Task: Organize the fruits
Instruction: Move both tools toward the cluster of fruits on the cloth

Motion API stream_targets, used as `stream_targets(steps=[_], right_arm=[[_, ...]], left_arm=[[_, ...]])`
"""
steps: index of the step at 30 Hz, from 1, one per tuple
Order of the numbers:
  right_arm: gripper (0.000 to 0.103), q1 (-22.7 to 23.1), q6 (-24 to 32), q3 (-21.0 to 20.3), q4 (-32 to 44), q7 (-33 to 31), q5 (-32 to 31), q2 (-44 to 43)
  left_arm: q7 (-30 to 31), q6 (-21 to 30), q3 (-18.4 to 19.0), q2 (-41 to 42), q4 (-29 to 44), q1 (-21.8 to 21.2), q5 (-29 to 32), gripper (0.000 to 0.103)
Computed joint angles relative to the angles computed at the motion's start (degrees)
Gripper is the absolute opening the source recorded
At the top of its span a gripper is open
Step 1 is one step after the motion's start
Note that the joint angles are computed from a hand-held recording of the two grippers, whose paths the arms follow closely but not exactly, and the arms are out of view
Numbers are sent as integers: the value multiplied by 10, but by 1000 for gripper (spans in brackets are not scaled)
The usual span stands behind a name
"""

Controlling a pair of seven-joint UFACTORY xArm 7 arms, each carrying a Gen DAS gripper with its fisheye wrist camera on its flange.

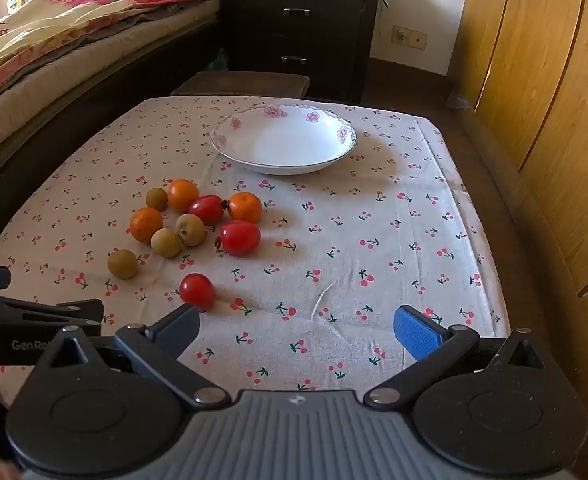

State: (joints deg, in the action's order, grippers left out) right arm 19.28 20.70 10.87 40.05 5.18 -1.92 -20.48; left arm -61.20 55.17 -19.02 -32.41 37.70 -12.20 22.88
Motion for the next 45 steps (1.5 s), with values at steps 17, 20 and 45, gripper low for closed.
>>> stream_targets(steps=[17, 20, 45], right_arm=[[103, -3, 19, 16, 15, 10, -26, 18], [103, 5, 19, 12, 19, 4, -23, 25], [90, 36, 28, 4, 53, -34, 23, 75]], left_arm=[[21, 11, 19, -12, -17, -8, -38, 103], [26, 10, 19, -13, -19, -8, -42, 103], [33, 15, 22, -26, -34, 4, -55, 103]])
